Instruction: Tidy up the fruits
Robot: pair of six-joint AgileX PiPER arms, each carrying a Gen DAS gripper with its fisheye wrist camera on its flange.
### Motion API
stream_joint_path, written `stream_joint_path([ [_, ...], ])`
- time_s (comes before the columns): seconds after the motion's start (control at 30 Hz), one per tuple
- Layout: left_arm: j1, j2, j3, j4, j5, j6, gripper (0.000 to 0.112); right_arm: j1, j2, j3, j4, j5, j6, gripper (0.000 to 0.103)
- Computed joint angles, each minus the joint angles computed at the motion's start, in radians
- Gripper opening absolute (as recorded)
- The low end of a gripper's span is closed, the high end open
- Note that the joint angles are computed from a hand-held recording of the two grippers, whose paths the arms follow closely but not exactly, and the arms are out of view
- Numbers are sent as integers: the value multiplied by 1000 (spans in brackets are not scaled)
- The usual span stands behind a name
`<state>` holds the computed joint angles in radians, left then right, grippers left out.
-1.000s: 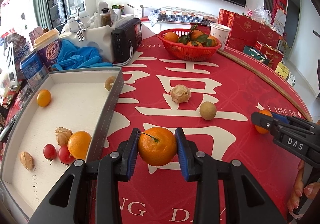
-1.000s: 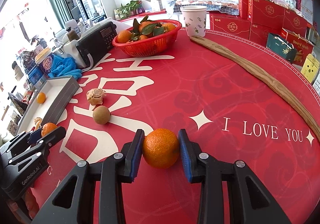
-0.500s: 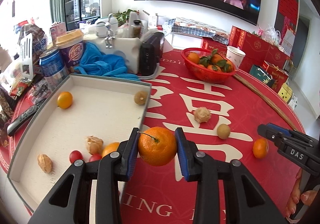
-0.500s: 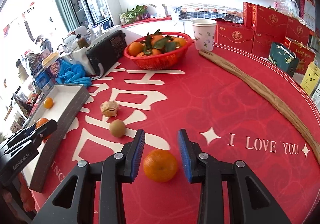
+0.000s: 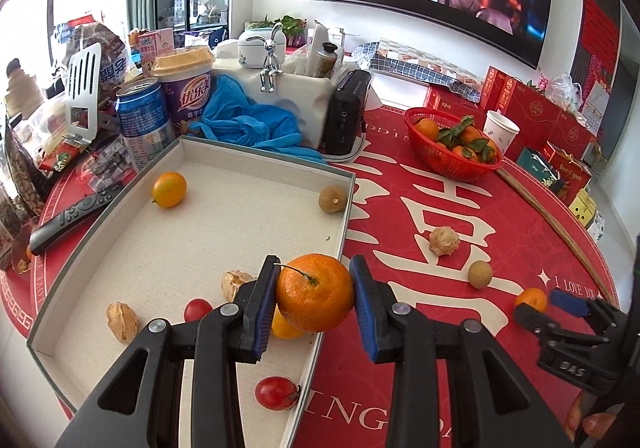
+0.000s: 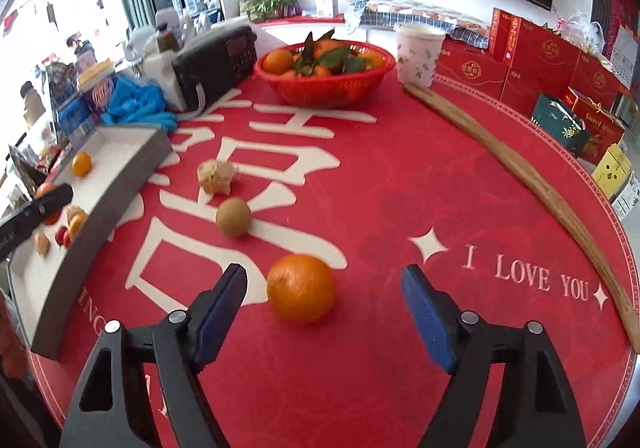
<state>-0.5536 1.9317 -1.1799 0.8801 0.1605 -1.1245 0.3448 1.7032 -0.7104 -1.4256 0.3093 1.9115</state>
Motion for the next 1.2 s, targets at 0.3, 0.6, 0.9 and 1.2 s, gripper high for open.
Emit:
stream_joint_path([
  [0.3,30,16,-12,-145,11,129,39,5,69,-46,-6,23,13,38],
  [0.6,56,9,-6,-129,13,102,39,58,27,-144,238,40,-261,39],
  [0.9,106,12,-5,-145,31,94,39,106,115,-377,679,30,-722,39],
  [1.2,154,48,-41,-352,68,284,39,164,291,-702,1034,141,-1114,39],
])
